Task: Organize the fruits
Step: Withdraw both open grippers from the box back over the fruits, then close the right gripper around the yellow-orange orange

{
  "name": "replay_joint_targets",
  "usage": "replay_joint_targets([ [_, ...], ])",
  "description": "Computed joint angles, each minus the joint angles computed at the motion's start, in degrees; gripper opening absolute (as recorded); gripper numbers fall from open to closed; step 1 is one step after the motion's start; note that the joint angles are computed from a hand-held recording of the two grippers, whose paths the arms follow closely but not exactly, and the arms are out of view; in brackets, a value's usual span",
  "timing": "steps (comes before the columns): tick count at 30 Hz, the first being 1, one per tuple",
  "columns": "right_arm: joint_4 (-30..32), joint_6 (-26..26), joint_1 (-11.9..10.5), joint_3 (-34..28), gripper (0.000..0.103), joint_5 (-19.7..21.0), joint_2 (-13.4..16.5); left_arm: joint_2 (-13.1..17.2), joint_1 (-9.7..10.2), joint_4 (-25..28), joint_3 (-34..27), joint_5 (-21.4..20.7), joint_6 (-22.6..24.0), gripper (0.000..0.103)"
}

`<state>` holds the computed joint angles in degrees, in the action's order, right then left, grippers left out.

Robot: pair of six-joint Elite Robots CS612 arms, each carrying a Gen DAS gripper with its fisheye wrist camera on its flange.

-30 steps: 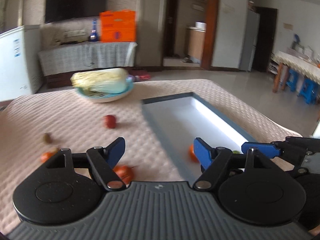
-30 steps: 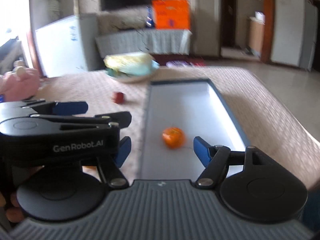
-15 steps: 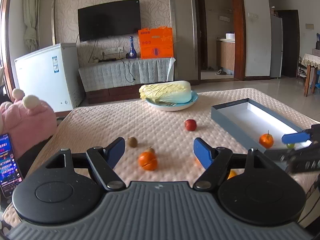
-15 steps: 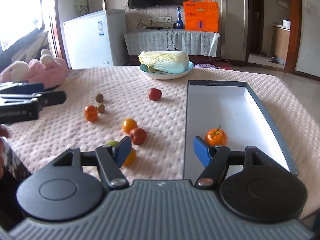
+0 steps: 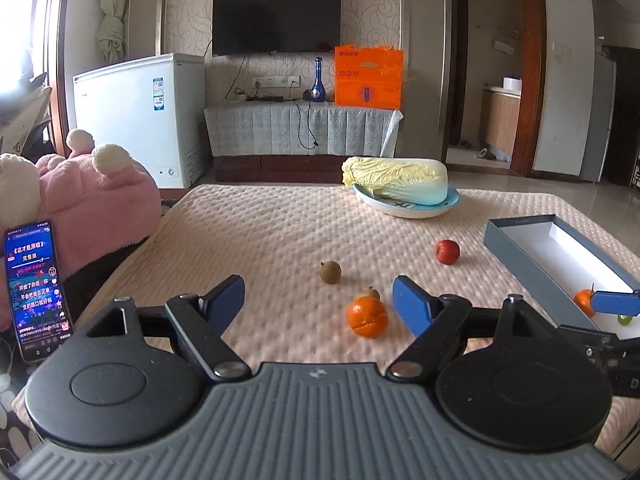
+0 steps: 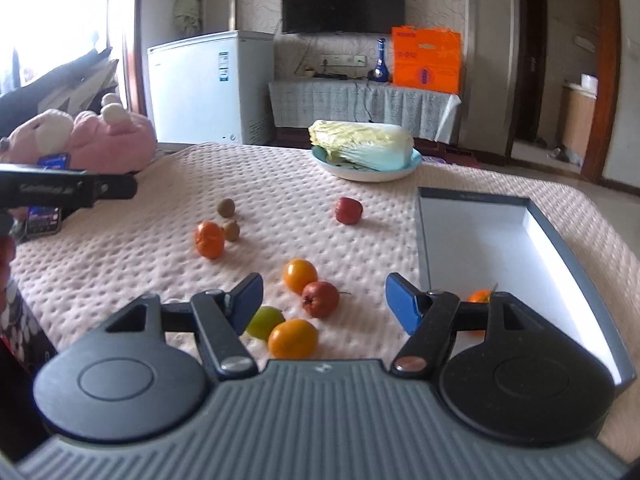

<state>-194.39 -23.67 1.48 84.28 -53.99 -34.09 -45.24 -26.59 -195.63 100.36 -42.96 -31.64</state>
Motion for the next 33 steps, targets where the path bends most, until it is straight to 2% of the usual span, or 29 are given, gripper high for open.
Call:
replay_joint_targets([
  [3, -0.06, -0.74, -0.23, 0.04, 0.070, 1.92, -0.05, 0.59, 0.32, 0.67, -1.14, -0.77, 0.10, 0.087],
  [8, 1.77, -0.15, -0.41, -0.37, 0.070, 1.95, -0.18, 0.82, 0.60, 1.95, -1.96, -1.80, -0.81, 0.088],
  [15, 1.61, 1.43, -0.69, -0.39, 0.070, 0.87, -0.34, 0.84, 0.37, 0.71, -1.94, -2.29, -0.59, 0.089],
  [20, 4.38, -1.29, -0.86, -0.22, 0.070, 1.56, -0.75, 1.04, 0.35, 1.48, -2.42, -2.62, -0.63, 0.089],
  [25, 8.78, -4.85, -0.53, -0.33, 0.064, 2.47, -1.02, 1.20, 0.53, 2.50, -3.02, -3.25, -1.67, 0.089],
  [28, 11.14, -7.40, -0.21, -0.23, 0.056, 2.52, -1.24, 1.33, 0.49, 2.64, -3.22, -3.44, -1.13, 0.089],
  [30, 12.63, -9.18, 0.16, -0.16, 0.049, 1.25, -1.40, 1.37, 0.45, 2.54, -3.23, -3.67, -0.58, 0.089],
  [33, 14.76, -11.00, 0.68, -0.19, 0.044, -1.10, -1.52, 1.39, 0.44, 1.80, -3.03, -3.90, 0.02, 0.089],
])
